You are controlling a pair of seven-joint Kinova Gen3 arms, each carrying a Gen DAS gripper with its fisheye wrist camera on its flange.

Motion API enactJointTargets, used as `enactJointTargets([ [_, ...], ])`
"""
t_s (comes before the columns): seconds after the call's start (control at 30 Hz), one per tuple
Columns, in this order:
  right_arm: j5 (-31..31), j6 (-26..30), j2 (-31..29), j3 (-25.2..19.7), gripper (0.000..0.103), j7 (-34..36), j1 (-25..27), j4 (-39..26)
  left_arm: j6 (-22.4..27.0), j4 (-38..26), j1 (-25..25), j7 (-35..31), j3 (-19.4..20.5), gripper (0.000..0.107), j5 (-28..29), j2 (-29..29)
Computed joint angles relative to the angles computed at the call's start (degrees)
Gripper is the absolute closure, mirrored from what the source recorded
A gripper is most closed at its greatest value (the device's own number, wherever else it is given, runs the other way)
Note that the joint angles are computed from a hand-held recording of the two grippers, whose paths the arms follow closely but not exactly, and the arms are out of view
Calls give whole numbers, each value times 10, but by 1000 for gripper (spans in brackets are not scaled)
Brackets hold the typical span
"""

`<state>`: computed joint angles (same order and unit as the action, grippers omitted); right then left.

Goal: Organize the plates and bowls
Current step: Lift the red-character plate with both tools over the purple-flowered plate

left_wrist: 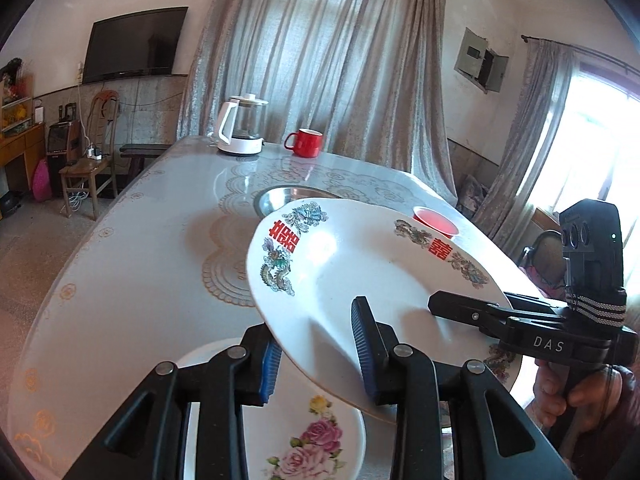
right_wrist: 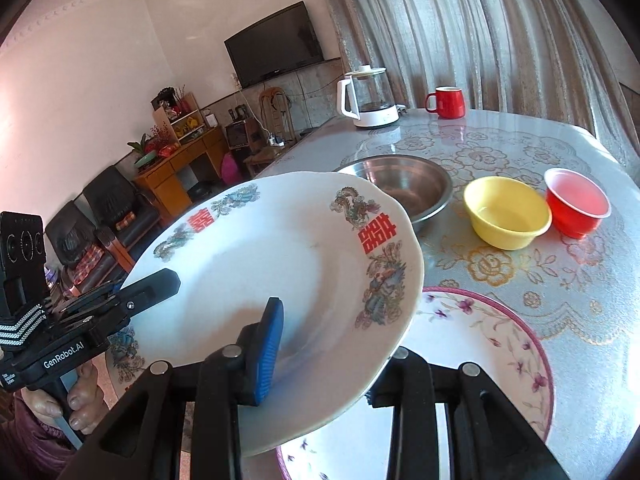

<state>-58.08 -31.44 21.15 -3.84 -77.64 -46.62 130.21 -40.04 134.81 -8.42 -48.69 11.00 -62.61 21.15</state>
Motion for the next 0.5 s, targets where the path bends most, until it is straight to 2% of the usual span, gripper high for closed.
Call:
enactJointTargets([
  [0.17, -59, -34, -29, -15, 70, -10, -18, 63, 30, -4, 39, 13, 25, 73, -1, 11],
  [0.33, -75, -47, -29, -31, 70, -59, -12, 106, 74, -13, 67, 28, 51, 71, -1, 27],
  [0.5, -71, -48, -25, -32, 70, -91, -10, 128, 111, -24, 71, 52, 79, 70, -16, 42],
])
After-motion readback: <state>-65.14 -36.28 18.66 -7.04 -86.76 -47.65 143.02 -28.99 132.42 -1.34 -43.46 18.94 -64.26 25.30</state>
